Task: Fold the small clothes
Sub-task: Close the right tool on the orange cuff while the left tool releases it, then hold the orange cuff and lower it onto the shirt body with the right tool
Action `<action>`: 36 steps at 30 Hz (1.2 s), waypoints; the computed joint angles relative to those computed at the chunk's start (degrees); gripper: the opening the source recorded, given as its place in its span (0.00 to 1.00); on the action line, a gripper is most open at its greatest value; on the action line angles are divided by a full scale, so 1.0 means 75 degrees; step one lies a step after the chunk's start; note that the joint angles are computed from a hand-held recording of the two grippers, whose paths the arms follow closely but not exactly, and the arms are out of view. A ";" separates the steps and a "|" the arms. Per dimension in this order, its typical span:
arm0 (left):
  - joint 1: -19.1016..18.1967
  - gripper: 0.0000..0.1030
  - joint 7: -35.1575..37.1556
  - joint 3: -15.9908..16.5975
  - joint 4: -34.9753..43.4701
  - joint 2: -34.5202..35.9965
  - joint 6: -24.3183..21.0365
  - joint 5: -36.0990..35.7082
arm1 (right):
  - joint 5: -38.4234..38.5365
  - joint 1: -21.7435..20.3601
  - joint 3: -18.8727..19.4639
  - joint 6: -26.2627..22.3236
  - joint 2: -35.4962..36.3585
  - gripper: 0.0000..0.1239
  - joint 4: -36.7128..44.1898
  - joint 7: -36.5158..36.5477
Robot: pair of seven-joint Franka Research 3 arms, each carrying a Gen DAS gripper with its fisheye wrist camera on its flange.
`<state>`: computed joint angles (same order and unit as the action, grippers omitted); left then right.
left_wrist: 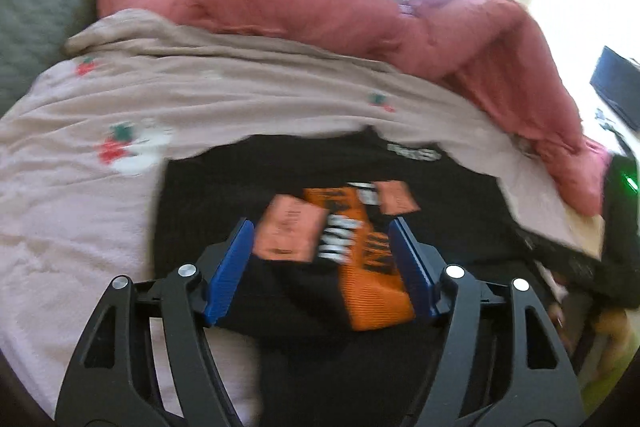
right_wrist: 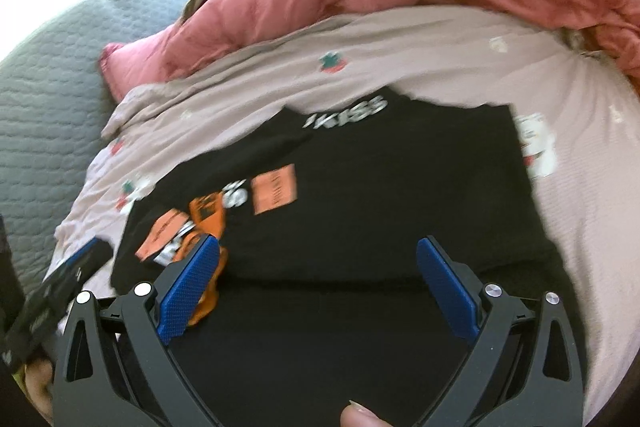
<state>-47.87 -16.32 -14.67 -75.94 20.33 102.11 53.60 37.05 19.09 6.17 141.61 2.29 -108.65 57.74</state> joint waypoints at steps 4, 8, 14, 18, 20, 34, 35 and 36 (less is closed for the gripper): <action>-0.0057 0.70 -0.0097 -0.0011 0.0166 -0.0021 -0.1202 -0.0357 | 0.0173 0.0142 0.0140 -0.0838 0.0052 0.79 0.0005 -0.0317; -0.0091 0.73 -0.0267 -0.0045 0.0165 -0.0118 -0.1900 -0.0442 | 0.0091 0.0349 0.0253 -0.1146 0.0142 0.68 -0.0026 -0.0067; 0.0092 0.80 -0.0704 -0.0209 -0.0219 -0.0400 -0.1823 -0.0479 | 0.0228 0.0517 0.0328 -0.0784 0.0361 0.51 0.0008 0.0378; 0.0182 0.81 -0.0763 -0.0273 -0.0331 -0.0464 -0.1637 -0.0473 | 0.0456 0.0481 0.0320 -0.0821 0.0560 0.35 0.0169 0.0732; 0.0241 0.81 -0.0856 -0.0294 -0.0456 -0.0535 -0.1420 -0.0457 | 0.0536 0.0467 0.0342 -0.0810 0.0608 0.28 0.0204 0.0699; 0.0275 0.81 -0.0898 -0.0351 -0.0532 -0.0596 -0.1333 -0.0283 | 0.1572 0.0458 0.0313 0.0301 -0.0013 0.05 0.0152 -0.1435; 0.0278 0.81 -0.0921 -0.0352 -0.0553 -0.0612 -0.1324 -0.0281 | 0.1549 0.0455 0.0290 0.0474 -0.0048 0.05 0.0160 -0.1527; 0.0285 0.81 -0.0937 -0.0355 -0.0587 -0.0636 -0.1304 -0.0274 | 0.1512 0.0440 0.0256 0.0696 -0.0065 0.05 0.0211 -0.1590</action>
